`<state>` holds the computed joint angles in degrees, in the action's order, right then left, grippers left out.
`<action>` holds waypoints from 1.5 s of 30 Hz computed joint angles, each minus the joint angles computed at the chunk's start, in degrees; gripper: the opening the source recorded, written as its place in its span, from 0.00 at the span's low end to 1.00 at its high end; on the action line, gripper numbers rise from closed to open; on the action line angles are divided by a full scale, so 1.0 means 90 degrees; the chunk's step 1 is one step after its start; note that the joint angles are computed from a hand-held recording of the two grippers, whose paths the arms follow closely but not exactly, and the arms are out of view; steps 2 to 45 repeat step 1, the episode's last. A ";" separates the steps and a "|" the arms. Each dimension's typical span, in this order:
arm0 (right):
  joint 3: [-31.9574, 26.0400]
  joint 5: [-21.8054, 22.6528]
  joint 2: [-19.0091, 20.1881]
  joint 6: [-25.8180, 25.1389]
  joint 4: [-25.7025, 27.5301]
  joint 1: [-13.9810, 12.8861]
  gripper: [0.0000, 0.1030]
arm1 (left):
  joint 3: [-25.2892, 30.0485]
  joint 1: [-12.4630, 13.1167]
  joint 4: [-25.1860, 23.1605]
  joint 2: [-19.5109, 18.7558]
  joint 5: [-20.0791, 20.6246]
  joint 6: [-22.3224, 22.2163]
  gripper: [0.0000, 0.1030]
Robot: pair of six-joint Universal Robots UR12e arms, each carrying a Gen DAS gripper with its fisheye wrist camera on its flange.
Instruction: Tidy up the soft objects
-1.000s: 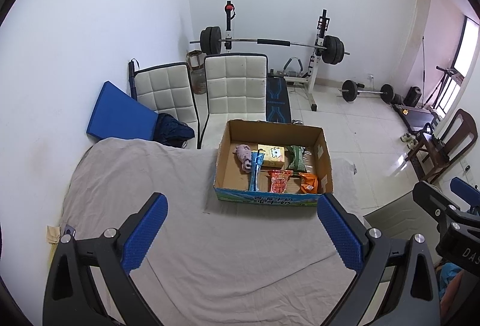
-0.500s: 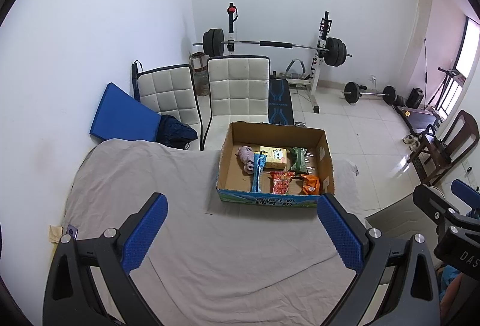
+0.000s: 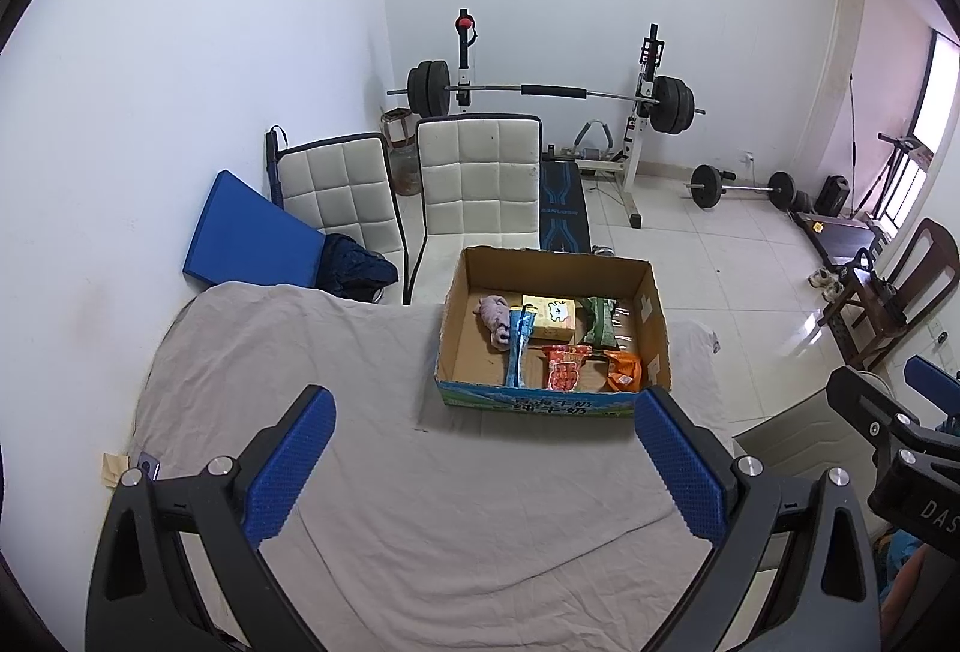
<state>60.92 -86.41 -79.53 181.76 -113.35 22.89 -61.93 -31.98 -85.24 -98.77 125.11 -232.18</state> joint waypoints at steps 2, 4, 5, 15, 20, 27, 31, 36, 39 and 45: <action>-0.0003 0.0003 0.0004 -0.0012 0.0002 -0.0002 1.00 | 0.0000 -0.0001 0.0002 0.0000 0.0000 0.0000 0.99; -0.0003 0.0003 0.0004 -0.0012 0.0002 -0.0002 1.00 | 0.0000 -0.0001 0.0002 0.0000 0.0000 0.0000 0.99; -0.0003 0.0003 0.0004 -0.0012 0.0002 -0.0002 1.00 | 0.0000 -0.0001 0.0002 0.0000 0.0000 0.0000 0.99; -0.0003 0.0003 0.0004 -0.0012 0.0002 -0.0002 1.00 | 0.0000 -0.0001 0.0002 0.0000 0.0000 0.0000 0.99; -0.0003 0.0003 0.0004 -0.0012 0.0002 -0.0002 1.00 | 0.0000 -0.0001 0.0002 0.0000 0.0000 0.0000 0.99; -0.0003 0.0003 0.0004 -0.0012 0.0002 -0.0002 1.00 | 0.0000 -0.0001 0.0002 0.0000 0.0000 0.0000 0.99; -0.0003 0.0003 0.0004 -0.0012 0.0002 -0.0002 1.00 | 0.0000 -0.0001 0.0002 0.0000 0.0000 0.0000 0.99; -0.0003 0.0003 0.0004 -0.0012 0.0002 -0.0002 1.00 | 0.0000 -0.0001 0.0002 0.0000 0.0000 0.0000 0.99; -0.0003 0.0003 0.0004 -0.0012 0.0002 -0.0002 1.00 | 0.0000 -0.0001 0.0002 0.0000 0.0000 0.0000 0.99; -0.0003 0.0003 0.0004 -0.0012 0.0002 -0.0002 1.00 | 0.0000 -0.0001 0.0002 0.0000 0.0000 0.0000 0.99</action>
